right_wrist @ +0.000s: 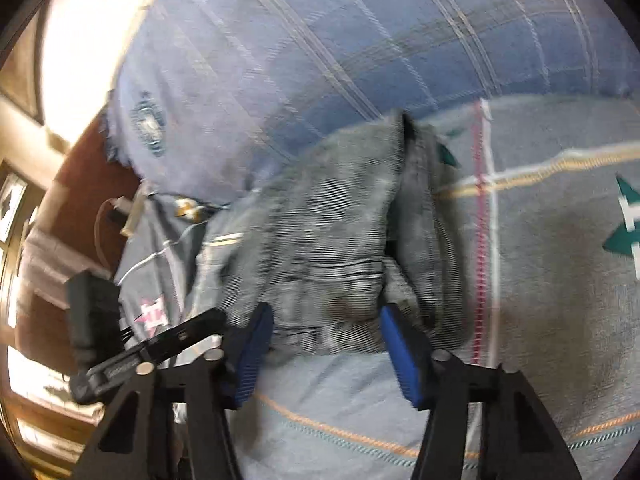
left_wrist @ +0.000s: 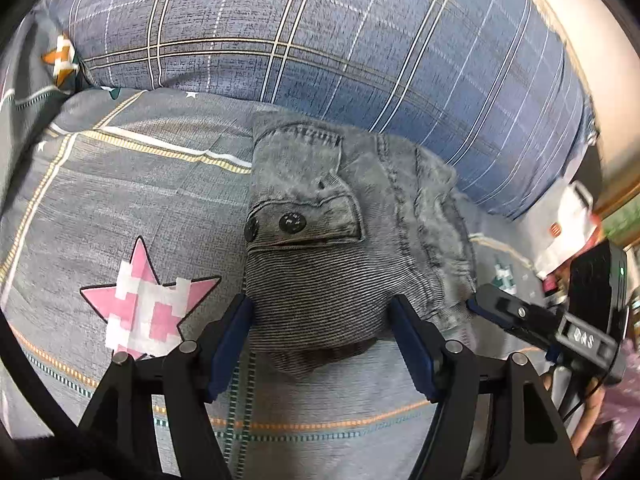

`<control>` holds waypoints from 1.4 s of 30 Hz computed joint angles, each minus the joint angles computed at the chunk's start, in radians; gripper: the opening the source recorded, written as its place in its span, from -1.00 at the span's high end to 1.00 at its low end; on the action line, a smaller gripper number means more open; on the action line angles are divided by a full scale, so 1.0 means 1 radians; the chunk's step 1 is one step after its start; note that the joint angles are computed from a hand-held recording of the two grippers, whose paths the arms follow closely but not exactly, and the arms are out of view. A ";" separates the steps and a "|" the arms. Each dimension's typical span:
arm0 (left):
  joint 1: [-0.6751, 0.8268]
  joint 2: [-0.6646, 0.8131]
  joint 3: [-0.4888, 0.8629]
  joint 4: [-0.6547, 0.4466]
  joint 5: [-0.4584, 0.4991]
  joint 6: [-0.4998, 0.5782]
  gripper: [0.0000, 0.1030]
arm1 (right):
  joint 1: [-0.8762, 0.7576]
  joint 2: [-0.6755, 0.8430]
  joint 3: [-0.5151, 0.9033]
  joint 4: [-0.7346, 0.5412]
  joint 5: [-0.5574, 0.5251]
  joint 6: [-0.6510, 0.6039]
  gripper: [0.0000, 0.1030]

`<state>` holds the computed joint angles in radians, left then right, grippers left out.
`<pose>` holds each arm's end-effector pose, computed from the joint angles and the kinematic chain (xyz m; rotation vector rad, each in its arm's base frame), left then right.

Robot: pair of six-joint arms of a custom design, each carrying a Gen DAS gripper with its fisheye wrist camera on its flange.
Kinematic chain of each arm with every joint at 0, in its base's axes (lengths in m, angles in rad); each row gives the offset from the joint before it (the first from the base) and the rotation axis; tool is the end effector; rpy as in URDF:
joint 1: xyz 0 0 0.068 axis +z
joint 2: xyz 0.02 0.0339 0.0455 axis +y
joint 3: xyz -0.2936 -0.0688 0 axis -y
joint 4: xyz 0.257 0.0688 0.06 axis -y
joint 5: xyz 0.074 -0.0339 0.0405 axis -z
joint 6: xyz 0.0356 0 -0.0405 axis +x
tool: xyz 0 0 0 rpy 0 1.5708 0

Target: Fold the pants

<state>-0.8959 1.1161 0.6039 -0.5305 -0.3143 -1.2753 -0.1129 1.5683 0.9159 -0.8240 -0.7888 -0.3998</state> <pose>0.1328 -0.1484 0.2105 -0.5975 2.5234 -0.4281 0.2704 -0.0052 0.2001 -0.4329 2.6303 1.0411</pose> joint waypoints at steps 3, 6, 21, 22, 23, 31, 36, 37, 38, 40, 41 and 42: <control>-0.019 0.093 0.041 -0.044 0.004 -0.004 -0.39 | 0.000 0.080 0.011 0.030 0.008 0.042 0.04; -0.042 0.136 0.060 -0.061 -0.023 -0.017 -0.39 | 0.024 0.121 0.030 0.042 -0.022 0.045 0.06; -0.182 0.232 0.192 -0.322 -0.058 0.048 -0.50 | -0.021 -0.107 0.056 -0.003 0.036 0.006 0.91; -0.183 0.233 0.194 -0.318 -0.068 0.040 -0.50 | -0.029 -0.076 0.060 -0.007 0.053 -0.004 0.91; -0.179 0.232 0.194 -0.312 -0.072 0.044 -0.50 | -0.019 -0.039 0.059 0.000 0.101 0.001 0.91; -0.121 0.171 0.106 -0.204 -0.079 0.028 0.53 | 0.022 0.006 0.046 0.028 0.215 -0.009 0.91; 0.009 0.124 -0.025 -0.040 0.043 0.042 0.47 | 0.101 0.030 -0.046 0.166 0.307 0.032 0.91; 0.005 0.105 -0.028 -0.041 0.035 0.034 0.45 | 0.113 0.016 -0.060 0.187 0.322 0.039 0.91; 0.004 0.102 -0.019 -0.054 0.033 0.040 0.44 | 0.122 -0.001 -0.080 0.211 0.338 0.043 0.91; -0.043 0.079 -0.008 -0.095 0.002 -0.003 0.43 | 0.109 -0.023 -0.103 0.228 0.328 0.039 0.87; -0.073 0.074 0.005 -0.126 -0.017 -0.029 0.38 | 0.088 -0.033 -0.111 0.225 0.303 0.040 0.83; -0.104 0.073 0.024 -0.163 -0.039 -0.053 0.24 | 0.063 -0.045 -0.119 0.210 0.274 0.031 0.81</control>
<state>-0.9996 1.1892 0.6277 -0.6940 -0.3530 -1.3282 -0.0497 1.5233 0.7968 -0.6139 -0.5145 -0.3690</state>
